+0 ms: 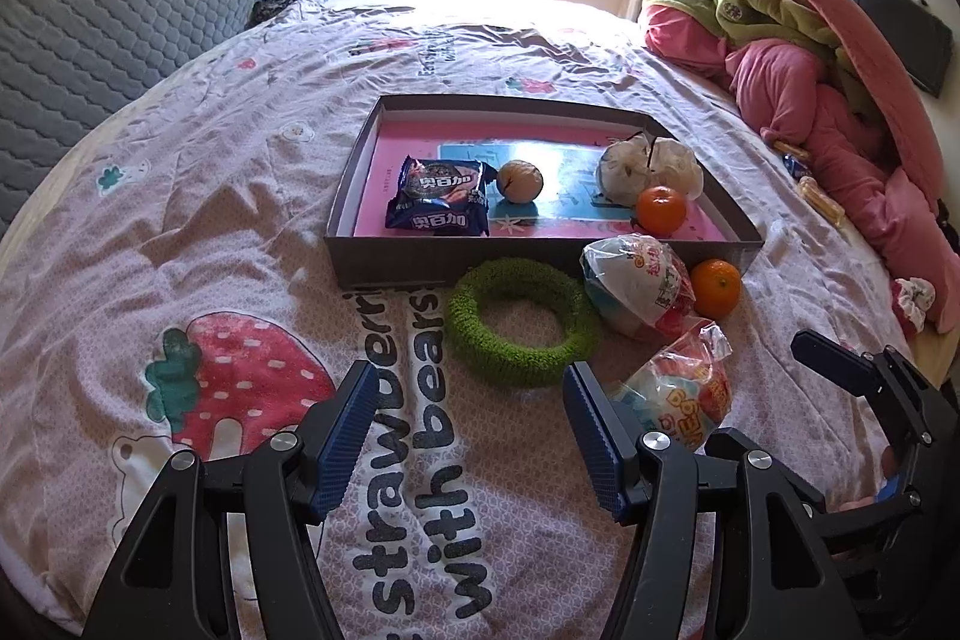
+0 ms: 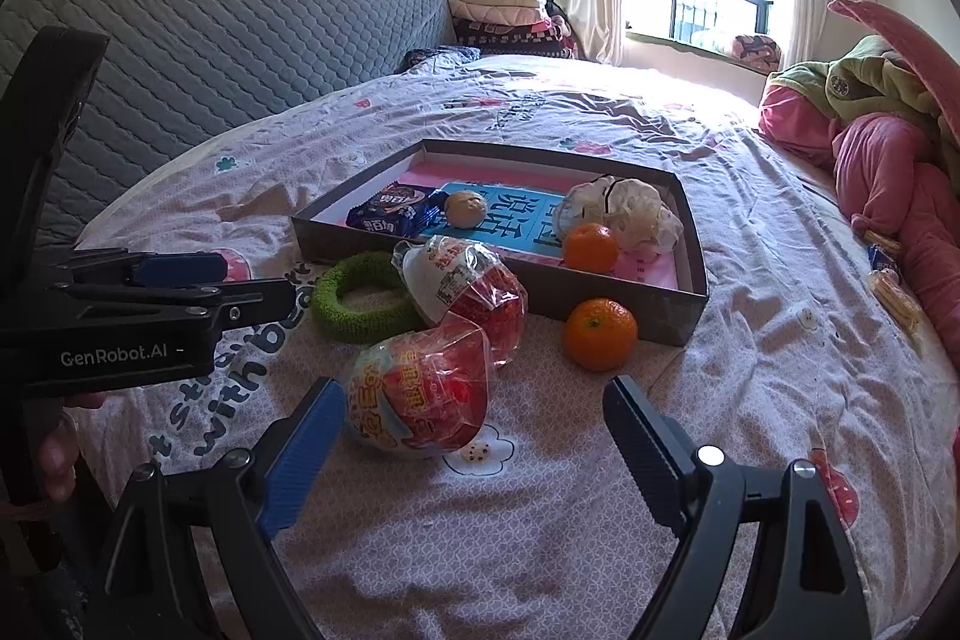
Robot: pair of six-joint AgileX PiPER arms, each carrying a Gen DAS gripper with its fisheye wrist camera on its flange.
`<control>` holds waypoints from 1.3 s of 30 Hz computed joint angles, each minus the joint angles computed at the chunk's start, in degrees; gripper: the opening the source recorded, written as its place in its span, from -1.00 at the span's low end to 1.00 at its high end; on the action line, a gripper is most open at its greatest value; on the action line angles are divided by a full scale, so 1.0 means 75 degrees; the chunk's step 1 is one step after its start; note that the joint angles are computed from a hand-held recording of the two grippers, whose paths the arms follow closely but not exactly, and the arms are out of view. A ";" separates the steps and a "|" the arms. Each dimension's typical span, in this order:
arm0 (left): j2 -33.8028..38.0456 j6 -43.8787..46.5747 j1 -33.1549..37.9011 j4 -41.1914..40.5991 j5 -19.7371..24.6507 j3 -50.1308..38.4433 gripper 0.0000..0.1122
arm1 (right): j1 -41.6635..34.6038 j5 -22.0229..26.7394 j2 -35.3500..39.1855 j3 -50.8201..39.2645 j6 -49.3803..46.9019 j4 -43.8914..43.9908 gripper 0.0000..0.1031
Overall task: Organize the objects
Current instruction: 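Grasp the green fuzzy ring with the left tool while the right tool grasps the red bagged ball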
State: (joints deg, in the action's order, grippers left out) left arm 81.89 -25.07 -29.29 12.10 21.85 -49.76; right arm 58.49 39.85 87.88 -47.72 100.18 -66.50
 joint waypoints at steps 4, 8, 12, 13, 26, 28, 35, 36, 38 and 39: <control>0.0213 0.0378 0.0123 -0.0394 -0.0174 -0.0016 0.16 | -0.0182 -0.0312 0.0101 0.0049 0.0004 0.0035 0.70; 0.0453 0.0957 0.0291 -0.0973 -0.0326 -0.0133 0.16 | -0.0369 -0.0644 0.0224 0.0090 0.0049 0.0016 0.70; 0.0694 0.1364 0.0395 -0.1375 -0.0422 -0.0310 0.16 | -0.0491 -0.0903 0.0335 0.0087 0.0124 -0.0111 0.70; 0.0751 0.1529 0.0427 -0.1534 -0.0433 -0.0346 0.16 | -0.0534 -0.0998 0.0360 0.0088 0.0147 -0.0137 0.70; 0.1735 0.3056 0.0798 -0.3082 -0.0643 -0.0867 0.16 | -0.1075 -0.2075 0.0601 0.0065 0.0451 -0.0347 0.68; 0.1870 0.3130 0.0806 -0.3206 -0.0675 -0.0939 0.16 | -0.1094 -0.2165 0.0642 0.0027 0.0444 -0.0370 0.61; 0.2144 0.2642 0.0586 -0.2555 -0.0735 -0.1209 -0.14 | -0.1069 -0.2352 0.0776 -0.0063 0.0665 -0.0779 0.23; 0.2172 0.2576 0.0555 -0.2462 -0.0735 -0.1241 -0.18 | -0.1091 -0.2414 0.0805 -0.0066 0.0669 -0.0788 0.21; 0.2215 0.2589 0.0520 -0.2421 -0.0737 -0.1283 -0.22 | -0.1093 -0.2467 0.0868 -0.0085 0.0715 -0.0884 0.12; 0.2217 0.2602 0.0511 -0.2408 -0.0773 -0.1273 -0.26 | -0.1078 -0.2440 0.0901 -0.0104 0.0743 -0.0934 0.09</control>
